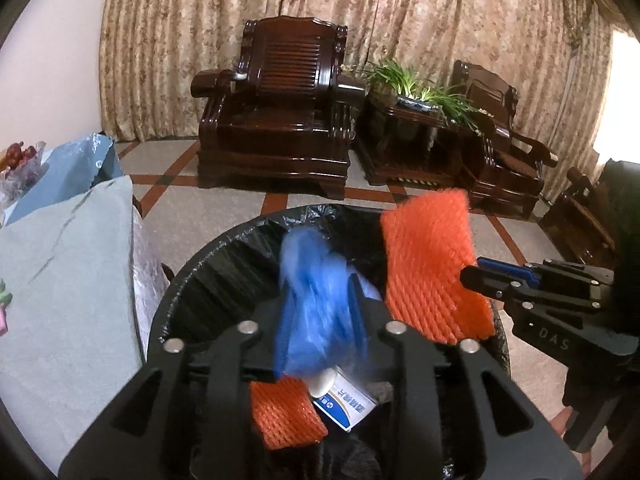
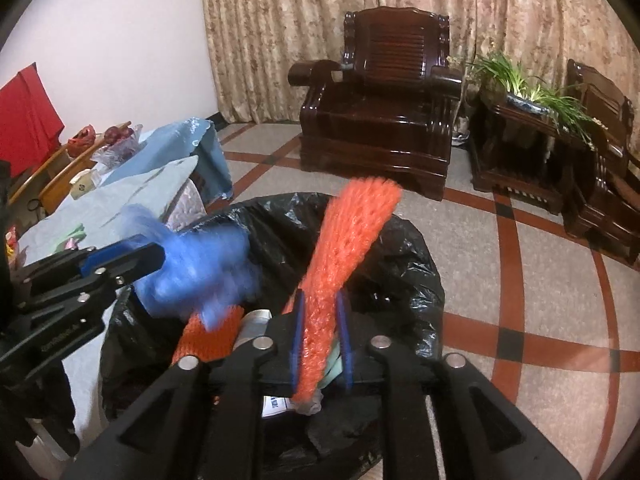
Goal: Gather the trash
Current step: 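Carry the orange mesh sleeve and blue bag over the trash bin and open both tools, then bring both tools back over the table toward the green glove and pink mask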
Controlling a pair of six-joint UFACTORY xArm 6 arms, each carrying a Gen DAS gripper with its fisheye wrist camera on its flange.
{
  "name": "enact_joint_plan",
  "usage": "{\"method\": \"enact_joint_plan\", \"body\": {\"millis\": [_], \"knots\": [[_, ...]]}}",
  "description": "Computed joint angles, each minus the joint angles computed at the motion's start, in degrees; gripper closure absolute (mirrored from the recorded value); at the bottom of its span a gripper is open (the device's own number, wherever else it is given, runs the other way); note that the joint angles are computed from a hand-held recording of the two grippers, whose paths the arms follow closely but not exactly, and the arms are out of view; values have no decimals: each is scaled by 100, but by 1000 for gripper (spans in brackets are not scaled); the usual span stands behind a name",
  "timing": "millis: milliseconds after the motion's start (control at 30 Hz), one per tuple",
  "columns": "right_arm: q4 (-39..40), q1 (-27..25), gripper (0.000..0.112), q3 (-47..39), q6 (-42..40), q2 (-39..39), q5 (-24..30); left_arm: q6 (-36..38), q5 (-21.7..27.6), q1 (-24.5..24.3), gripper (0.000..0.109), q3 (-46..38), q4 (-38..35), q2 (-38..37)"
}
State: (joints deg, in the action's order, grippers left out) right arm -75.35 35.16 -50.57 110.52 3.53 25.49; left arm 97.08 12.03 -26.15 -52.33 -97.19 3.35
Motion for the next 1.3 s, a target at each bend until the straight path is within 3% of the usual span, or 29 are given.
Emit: {"method": "enact_joint_plan", "body": {"millis": [100, 167, 300, 400, 600, 767, 933, 1300], "knots": [[-21, 12, 82, 57, 54, -47, 85, -17, 87, 108, 62, 48, 18, -30], [-51, 11, 68, 110, 154, -92, 92, -34, 92, 192, 55, 90, 40, -63], [-250, 48, 26, 176, 438, -195, 70, 200, 80, 408, 29, 220, -250, -277], [-381, 151, 16, 126, 536, -225, 154, 710, -34, 599, 19, 335, -727, -523], [-752, 335, 15, -310, 738, -26, 31, 915, -189, 1088, 15, 553, -997, -966], [-770, 521, 15, -867, 527, 336, -3, 623, -163, 1640, 14, 716, -815, -1259], [-655, 687, 15, -1581, 215, 866, -44, 790, -272, 2073, 14, 796, -853, -1423], [307, 1003, 15, -3723, -1250, 2450, -89, 1050, -198, 3204, 14, 663, -741, -1291]]}}
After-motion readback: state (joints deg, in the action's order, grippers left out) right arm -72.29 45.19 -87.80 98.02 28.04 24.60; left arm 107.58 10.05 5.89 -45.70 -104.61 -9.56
